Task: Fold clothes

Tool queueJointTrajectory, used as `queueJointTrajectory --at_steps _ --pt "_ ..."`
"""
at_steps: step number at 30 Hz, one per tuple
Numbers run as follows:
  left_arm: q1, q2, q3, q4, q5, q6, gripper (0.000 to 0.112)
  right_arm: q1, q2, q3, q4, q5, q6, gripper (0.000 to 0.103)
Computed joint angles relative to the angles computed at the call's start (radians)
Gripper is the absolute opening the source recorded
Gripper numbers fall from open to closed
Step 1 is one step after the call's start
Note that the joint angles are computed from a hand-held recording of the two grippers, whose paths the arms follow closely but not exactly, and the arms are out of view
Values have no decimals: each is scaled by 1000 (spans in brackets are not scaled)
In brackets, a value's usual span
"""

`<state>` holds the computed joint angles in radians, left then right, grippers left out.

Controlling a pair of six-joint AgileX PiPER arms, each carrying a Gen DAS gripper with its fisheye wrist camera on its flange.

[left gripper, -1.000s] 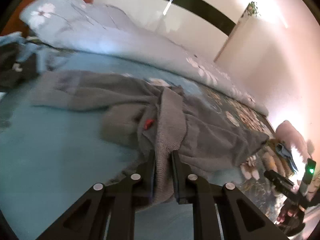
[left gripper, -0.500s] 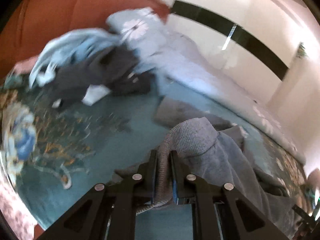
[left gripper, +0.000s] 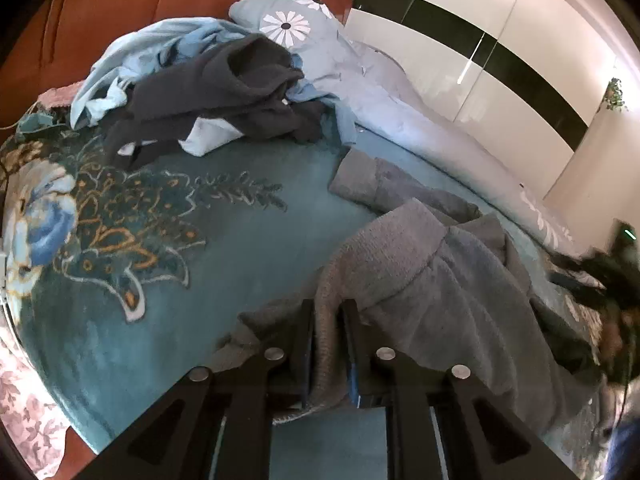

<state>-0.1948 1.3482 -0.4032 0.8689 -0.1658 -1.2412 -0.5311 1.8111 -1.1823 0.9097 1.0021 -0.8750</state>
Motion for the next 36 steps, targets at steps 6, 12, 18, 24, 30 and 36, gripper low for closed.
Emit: queueJointTrajectory --at_steps 6,12,18,24,30,36 --pt "65 -10 32 224 -59 -160 17 99 120 -115 -203 3 189 45" --pt "47 16 24 118 -49 -66 17 35 25 22 -259 39 3 45" --pt "60 -6 26 301 -43 -258 18 51 -65 128 -275 -68 -48 17" --pt "4 -35 22 417 22 -416 19 -96 -151 162 -159 -37 -151 6" --pt "-12 -51 26 548 29 -578 24 -365 -249 182 -108 -51 -234 6" --pt "-19 -67 25 699 27 -732 27 -699 -231 147 -92 -28 -290 6"
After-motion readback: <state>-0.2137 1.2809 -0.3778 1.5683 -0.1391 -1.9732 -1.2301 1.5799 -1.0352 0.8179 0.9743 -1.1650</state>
